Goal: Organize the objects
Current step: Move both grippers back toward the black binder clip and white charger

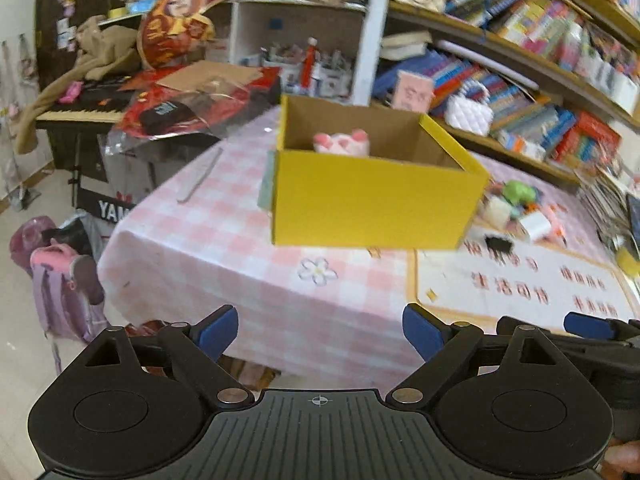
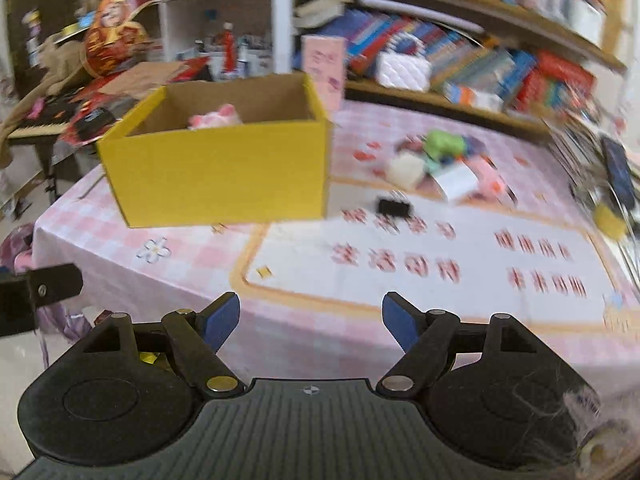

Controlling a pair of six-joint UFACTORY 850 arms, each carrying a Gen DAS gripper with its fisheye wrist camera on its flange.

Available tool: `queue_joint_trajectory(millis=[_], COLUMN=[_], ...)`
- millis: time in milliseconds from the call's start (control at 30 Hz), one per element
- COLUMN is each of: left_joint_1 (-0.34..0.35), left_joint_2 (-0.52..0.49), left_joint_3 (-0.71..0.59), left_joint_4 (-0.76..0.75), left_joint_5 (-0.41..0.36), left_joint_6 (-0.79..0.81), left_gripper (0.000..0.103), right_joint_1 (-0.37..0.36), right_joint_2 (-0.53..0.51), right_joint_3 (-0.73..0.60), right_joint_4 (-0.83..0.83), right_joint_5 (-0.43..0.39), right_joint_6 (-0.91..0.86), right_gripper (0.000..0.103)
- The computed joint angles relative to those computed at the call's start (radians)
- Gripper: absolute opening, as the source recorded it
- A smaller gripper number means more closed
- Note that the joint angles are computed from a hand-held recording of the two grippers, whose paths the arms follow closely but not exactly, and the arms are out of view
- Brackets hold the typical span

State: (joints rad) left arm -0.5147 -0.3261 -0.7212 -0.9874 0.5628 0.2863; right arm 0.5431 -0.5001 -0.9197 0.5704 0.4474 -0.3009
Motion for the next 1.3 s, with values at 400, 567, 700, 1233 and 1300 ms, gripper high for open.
queue_joint_trajectory(millis=[400,567,700,1233,1300], left_joint_1=[-0.042,-0.049,-0.051,-0.084,-0.089], left_joint_2=[-0.026,-0.053,-0.085,-0.244,-0.269], left_joint_3=[-0.043,-0.081,-0.124,-0.372,-0.412], left_joint_4=[0.145,0.227,0.284,0.172,0.113], left_joint_5=[-0.081,-0.105,-0.139,-0.226,-0.243], left_joint_6=[0.013,-0.026,-0.057,0.056,0.116], left_gripper=[0.092,0.093,0.093,0.093,0.093], right_joint_1=[-0.009,-0.019,-0.032,-0.195,-0.223], right_joint_2=[0.070,0.087,0.096,0.063,0.051], right_joint_3=[0.103,0.129,0.144,0.096,0.075], right_joint_4=[0.257,0.332,0.374,0.325,0.290], right_joint_5=[0.027,0.048,0.075,0.031,0.007], right_joint_6=[-0.080,-0.138,-0.166,-0.212,-0.216], right_gripper=[0.080,0.080,0.081,0.082,0.083])
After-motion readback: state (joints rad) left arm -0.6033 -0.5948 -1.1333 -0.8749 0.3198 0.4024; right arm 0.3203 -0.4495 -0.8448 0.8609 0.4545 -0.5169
